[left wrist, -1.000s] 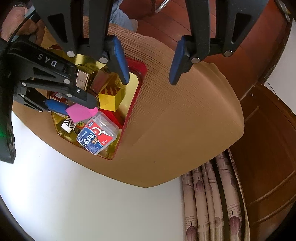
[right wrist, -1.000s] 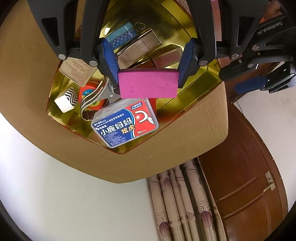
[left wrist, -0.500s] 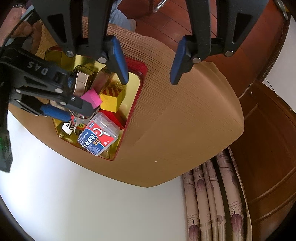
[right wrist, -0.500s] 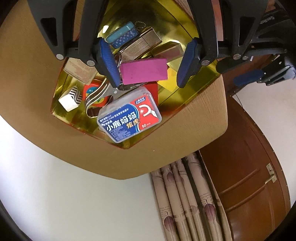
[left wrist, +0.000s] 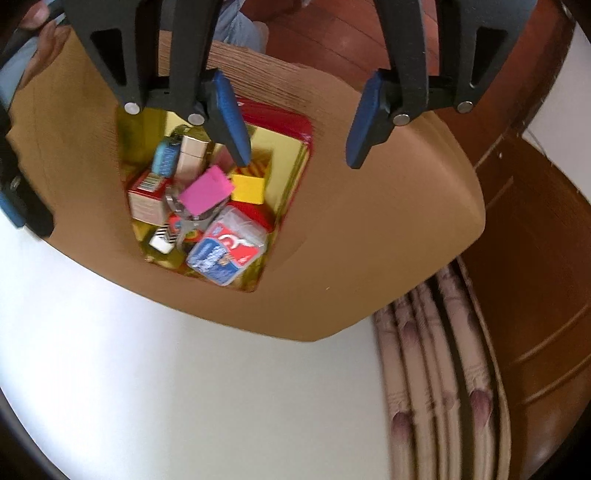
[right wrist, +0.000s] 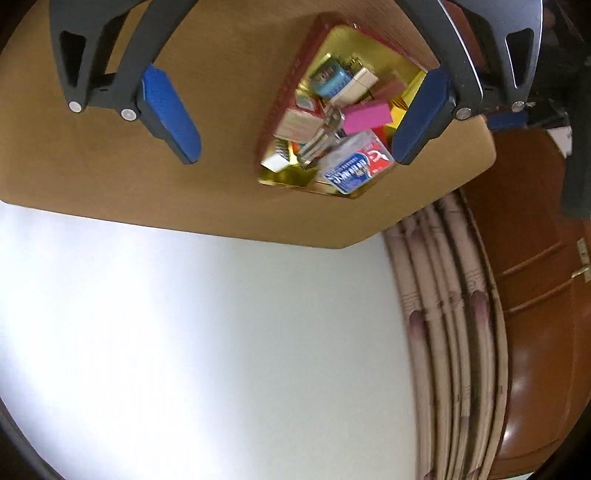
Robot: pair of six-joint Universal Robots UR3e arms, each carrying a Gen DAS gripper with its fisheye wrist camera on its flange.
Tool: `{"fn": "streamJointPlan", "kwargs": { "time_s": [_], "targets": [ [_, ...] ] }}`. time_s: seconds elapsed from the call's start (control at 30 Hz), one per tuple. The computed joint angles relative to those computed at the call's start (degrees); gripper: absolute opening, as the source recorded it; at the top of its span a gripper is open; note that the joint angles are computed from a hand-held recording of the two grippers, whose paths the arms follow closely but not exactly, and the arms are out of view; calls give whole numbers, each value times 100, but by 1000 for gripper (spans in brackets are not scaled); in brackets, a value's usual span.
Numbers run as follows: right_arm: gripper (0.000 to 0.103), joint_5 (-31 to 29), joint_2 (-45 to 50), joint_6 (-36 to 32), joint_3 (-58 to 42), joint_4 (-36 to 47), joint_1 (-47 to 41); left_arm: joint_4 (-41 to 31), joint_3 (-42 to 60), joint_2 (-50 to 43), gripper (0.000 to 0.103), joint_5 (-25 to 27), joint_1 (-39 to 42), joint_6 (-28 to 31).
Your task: Organize rigid objects
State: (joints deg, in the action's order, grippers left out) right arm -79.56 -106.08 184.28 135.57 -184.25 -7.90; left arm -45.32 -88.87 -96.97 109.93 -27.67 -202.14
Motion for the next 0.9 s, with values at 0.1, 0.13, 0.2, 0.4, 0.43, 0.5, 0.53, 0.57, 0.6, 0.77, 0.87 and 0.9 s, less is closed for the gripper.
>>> {"fn": "streamJointPlan", "kwargs": {
  "time_s": [0.1, 0.13, 0.2, 0.4, 0.43, 0.5, 0.53, 0.57, 0.6, 0.77, 0.87, 0.9],
  "targets": [
    [103, -407, -58, -76, 163, 6, 299, 240, -73, 72, 55, 330, -247, 108],
    [103, -432, -111, -110, 186, 129, 358, 315, -107, 114, 55, 380, -307, 155],
    [103, -467, -277, -50, 260, 274, 399, 366, -125, 214, 55, 386, -374, 238],
    [103, -960, -513, 75, 301, 299, 753, 337, -124, 381, 55, 582, -567, 452],
    [103, -1127, -506, 175, 307, 241, 838, 380, -168, 413, 55, 669, -603, 476],
    [103, -1387, -475, 387, 279, 229, 978, 512, -292, 469, 55, 880, -684, 570],
    [103, -1527, -456, 456, 228, 297, 1069, 613, -367, 494, 55, 948, -708, 606],
    [103, -1622, -457, 481, 194, 357, 1128, 745, -462, 528, 55, 1008, -728, 620],
    [103, -1785, -422, 524, 137, 405, 1242, 777, -508, 562, 55, 995, -722, 608],
    [103, -2584, -303, 607, -42, 348, 1870, 678, -688, 819, 55, 365, -448, 576],
    [103, -2989, -188, 647, -177, 322, 2216, 663, -789, 946, 55, 13, -274, 531],
    [103, -3056, -172, 658, -202, 335, 2276, 640, -811, 983, 55, -85, -232, 500]
  ]
}}
